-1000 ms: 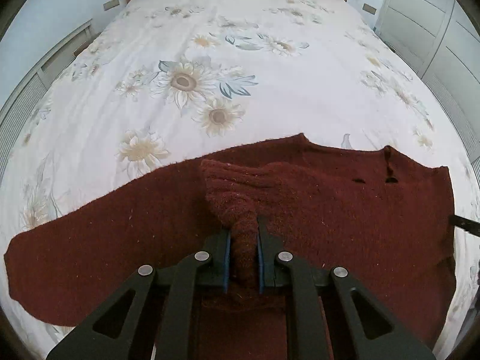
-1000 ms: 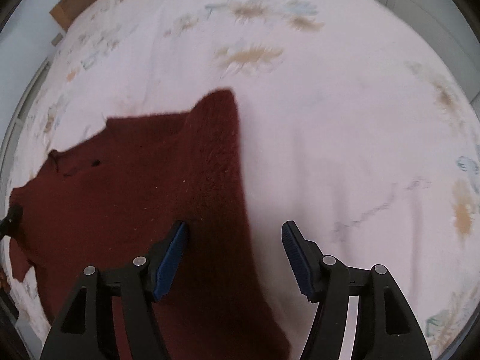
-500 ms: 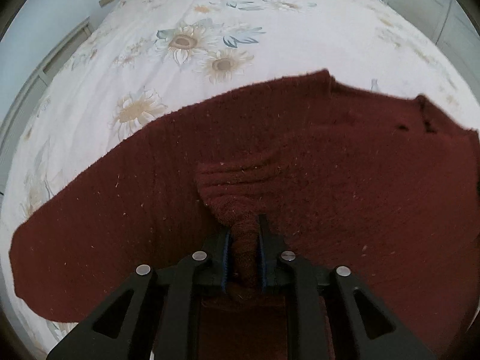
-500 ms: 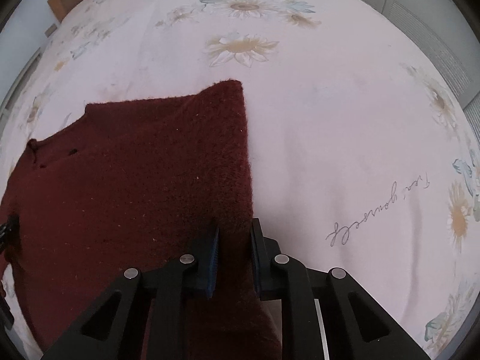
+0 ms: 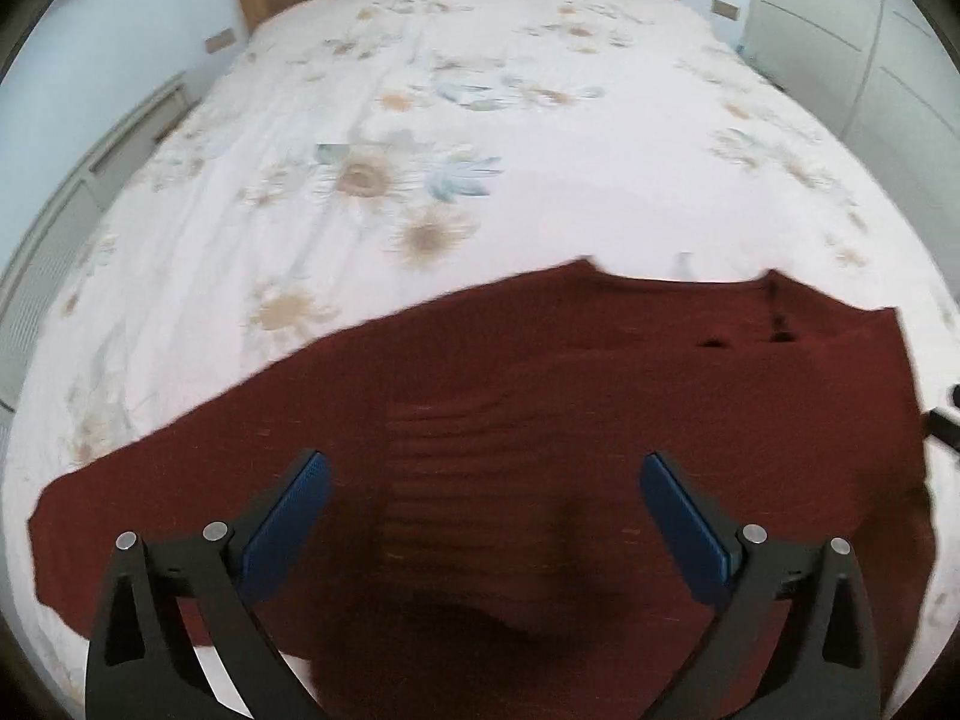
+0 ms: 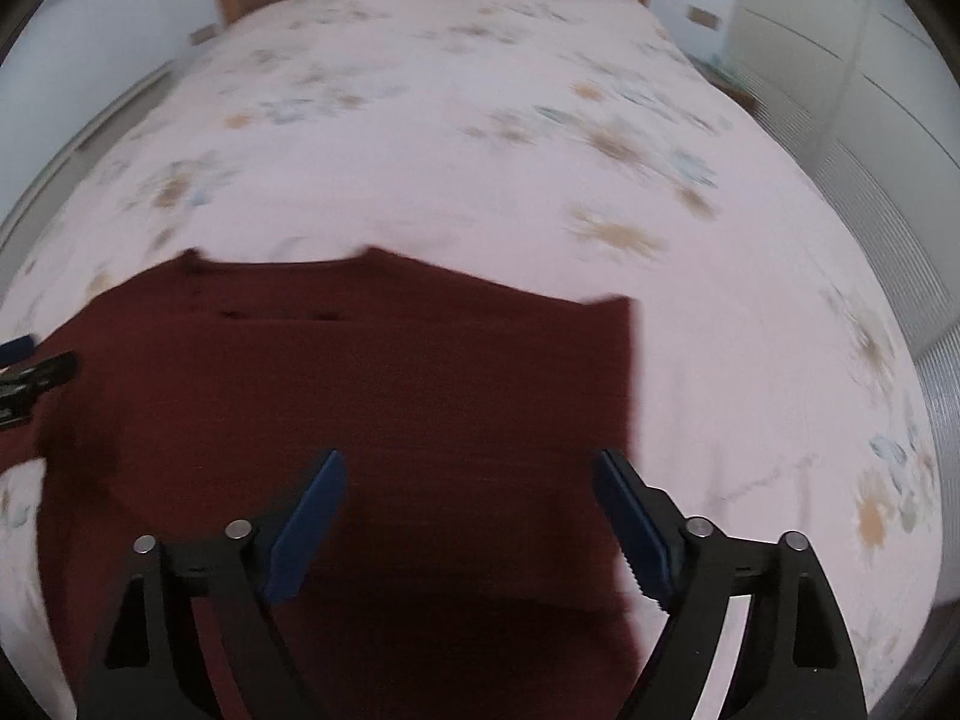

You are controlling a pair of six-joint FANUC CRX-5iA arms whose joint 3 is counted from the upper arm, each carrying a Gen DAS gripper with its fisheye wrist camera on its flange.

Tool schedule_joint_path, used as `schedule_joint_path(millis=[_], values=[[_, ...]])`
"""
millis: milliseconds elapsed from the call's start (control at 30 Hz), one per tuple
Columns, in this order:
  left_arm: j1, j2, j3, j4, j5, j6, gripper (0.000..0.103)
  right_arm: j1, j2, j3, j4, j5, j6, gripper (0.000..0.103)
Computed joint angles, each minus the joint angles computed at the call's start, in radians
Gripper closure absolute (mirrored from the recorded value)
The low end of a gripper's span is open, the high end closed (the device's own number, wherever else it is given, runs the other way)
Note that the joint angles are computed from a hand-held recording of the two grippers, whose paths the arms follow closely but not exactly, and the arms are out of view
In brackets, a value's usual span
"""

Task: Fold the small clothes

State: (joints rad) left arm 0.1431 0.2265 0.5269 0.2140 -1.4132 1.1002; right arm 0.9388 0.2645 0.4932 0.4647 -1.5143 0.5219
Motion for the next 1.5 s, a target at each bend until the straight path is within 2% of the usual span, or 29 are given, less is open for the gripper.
schedule_joint_path(millis=[33,67,167,233,367,500,667,767,933,1000,1200,1333,1500], values=[[-0.001,-0.001,-0.005,0.021,-0.01,0.0,0.001,0.012,0.016,0.018,0.003,0.004,0.007,0.008],[-0.005,-0.01,-0.026,0.039,-0.006,-0.005,0.001,0.027,0.026,0.021,0.011,0.015,0.01,0.0],[-0.03,-0.055,-0.11,0.034,0.043,-0.044,0.001,0.049,0.064,0.022,0.039,0.044,0.02,0.0],[-0.043,-0.06,-0.132,0.02,0.038,-0.047,0.001,0.053,0.083,0.008,0.028,0.058,0.01,0.0],[-0.068,-0.083,-0.212,-0.042,0.073,-0.035,0.001,0.061,0.112,-0.023,0.032,0.036,0.015,0.0],[-0.039,-0.103,-0.261,-0.025,0.108,-0.069,0.001,0.048,0.021,-0.169,0.019,0.096,-0.07,0.0],[0.018,-0.106,-0.286,-0.003,0.128,-0.104,0.001,0.03,-0.071,-0.29,0.038,0.098,-0.142,0.0],[0.022,-0.107,-0.297,0.01,0.139,-0.115,0.001,0.025,-0.095,-0.318,0.028,0.126,-0.148,0.0],[0.002,-0.124,-0.314,-0.027,0.176,-0.077,0.001,0.036,-0.085,-0.308,0.03,0.108,-0.147,0.0],[-0.001,-0.123,-0.309,-0.03,0.169,-0.074,0.001,0.042,-0.088,-0.292,0.022,0.104,-0.149,0.0],[0.048,-0.09,-0.242,0.038,0.067,-0.067,0.001,0.106,-0.135,-0.286,0.051,0.064,-0.207,0.0],[0.147,-0.101,-0.215,0.127,0.031,-0.042,0.001,0.162,-0.15,-0.264,0.075,-0.009,-0.229,0.0],[0.296,-0.078,-0.114,0.13,-0.003,0.073,0.001,0.205,-0.19,-0.277,0.104,-0.068,-0.288,0.0]])
